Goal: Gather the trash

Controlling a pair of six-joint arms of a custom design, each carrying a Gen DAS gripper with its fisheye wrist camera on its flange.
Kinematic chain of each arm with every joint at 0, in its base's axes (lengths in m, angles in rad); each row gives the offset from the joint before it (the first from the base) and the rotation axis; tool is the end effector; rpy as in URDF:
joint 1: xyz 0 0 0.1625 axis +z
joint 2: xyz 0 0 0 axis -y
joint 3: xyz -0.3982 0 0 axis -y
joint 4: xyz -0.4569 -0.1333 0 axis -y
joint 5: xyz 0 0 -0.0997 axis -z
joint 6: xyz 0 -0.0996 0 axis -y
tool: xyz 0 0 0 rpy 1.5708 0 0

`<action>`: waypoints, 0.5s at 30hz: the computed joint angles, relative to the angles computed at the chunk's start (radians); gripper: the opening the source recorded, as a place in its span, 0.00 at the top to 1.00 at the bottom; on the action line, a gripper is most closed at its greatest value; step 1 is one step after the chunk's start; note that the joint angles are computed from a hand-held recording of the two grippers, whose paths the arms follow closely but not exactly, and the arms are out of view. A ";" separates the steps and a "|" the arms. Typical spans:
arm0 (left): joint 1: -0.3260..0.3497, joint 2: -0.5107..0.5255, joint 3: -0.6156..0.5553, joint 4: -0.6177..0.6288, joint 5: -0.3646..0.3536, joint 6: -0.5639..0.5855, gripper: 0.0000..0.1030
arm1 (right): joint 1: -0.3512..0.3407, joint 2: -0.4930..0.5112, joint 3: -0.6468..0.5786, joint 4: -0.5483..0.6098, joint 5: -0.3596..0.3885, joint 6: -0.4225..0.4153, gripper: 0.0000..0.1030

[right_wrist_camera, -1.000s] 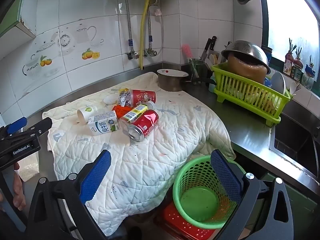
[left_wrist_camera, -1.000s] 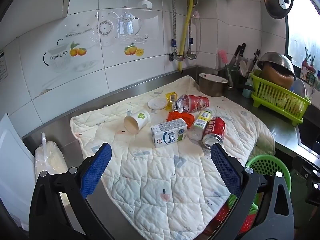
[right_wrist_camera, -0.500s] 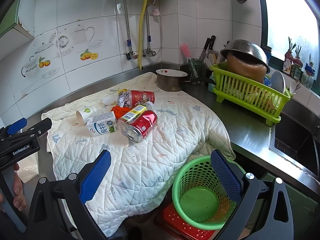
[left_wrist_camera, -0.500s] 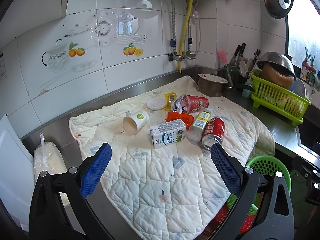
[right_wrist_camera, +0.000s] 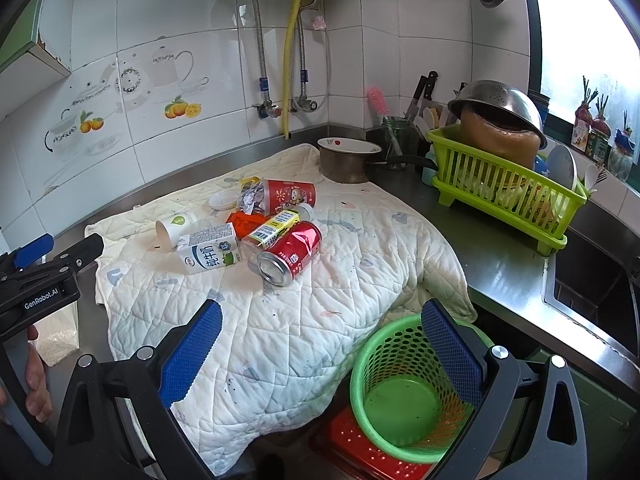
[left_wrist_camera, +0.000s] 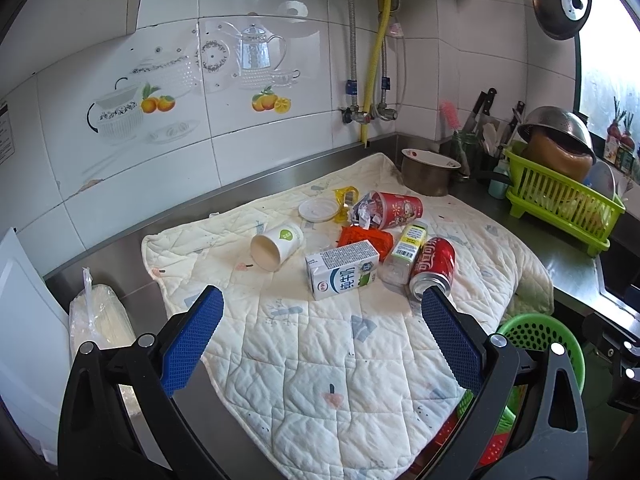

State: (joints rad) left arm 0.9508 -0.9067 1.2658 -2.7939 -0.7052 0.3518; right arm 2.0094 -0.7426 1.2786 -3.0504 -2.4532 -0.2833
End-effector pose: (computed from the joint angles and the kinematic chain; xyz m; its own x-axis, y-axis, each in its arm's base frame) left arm -0.2871 -0.7621 0.3494 -0.6811 0.0932 -0.7263 0.6519 0.5288 -0.5435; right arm 0.3891 -0.6966 0.2420 -0.7375 0.1360 0.6615 -0.4743 0.5930 -0.6507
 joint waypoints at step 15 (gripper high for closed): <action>0.002 0.004 -0.004 -0.002 -0.002 0.006 0.05 | -0.001 0.011 -0.017 0.002 0.001 -0.002 0.06</action>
